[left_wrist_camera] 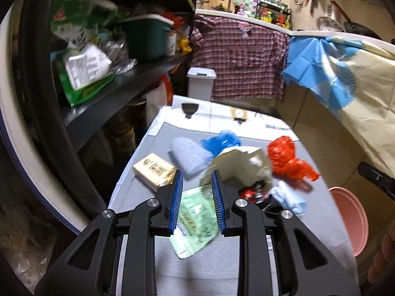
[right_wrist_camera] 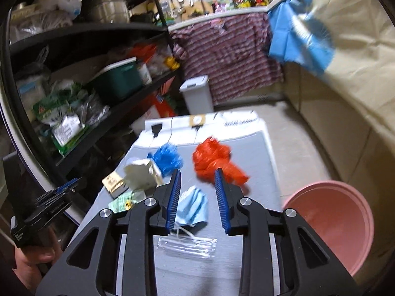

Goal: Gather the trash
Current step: 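Grasp the tissue pack with the left tool while the right tool grasps the blue mask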

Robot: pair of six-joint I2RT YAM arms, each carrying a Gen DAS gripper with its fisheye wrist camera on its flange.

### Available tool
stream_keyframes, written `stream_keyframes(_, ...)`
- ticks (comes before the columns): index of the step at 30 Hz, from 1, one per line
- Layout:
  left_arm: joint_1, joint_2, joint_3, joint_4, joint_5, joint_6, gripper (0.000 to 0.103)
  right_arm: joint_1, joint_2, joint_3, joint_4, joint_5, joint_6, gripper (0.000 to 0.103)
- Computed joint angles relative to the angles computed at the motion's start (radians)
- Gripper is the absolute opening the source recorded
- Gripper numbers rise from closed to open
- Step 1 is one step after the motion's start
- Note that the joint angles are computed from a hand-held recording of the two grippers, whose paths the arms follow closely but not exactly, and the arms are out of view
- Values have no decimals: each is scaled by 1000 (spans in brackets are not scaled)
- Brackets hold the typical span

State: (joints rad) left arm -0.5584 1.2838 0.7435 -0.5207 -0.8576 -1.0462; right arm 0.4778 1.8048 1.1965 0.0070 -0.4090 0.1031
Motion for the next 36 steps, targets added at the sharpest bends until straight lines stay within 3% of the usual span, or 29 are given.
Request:
stream_keyframes(3,62,-6,-48,51,41,15,24,20,73,41,4,-7,21,31)
stream_keyframes(5,111,1,-77,100,82,38,26,33,131,85,-19,-13,15,37)
stream_keyframes(8,171,36,-93,161,125,72,40,36,212,160,-70,-42,19,41)
stream_keyframes(11,229,73,-101,210,164,86,45,37,274,226,-120,-73,7,47)
stream_keyframes(16,324,140,-106,291,234,101,46,50,348,305,-187,-89,-18,48)
stream_keyframes(22,404,213,-76,340,252,102,46,68,390,350,-237,-92,-53,48)
stream_keyframes(24,435,234,-62,340,267,91,47,74,402,362,-254,-89,-69,46)
stream_keyframes(26,469,255,-54,340,296,76,52,77,414,377,-275,-85,-84,34)
stream_keyframes(31,510,286,-72,409,387,72,57,75,422,386,-294,-99,-114,19)
stream_keyframes(36,510,305,-81,461,437,71,55,79,413,376,-285,-92,-117,13)
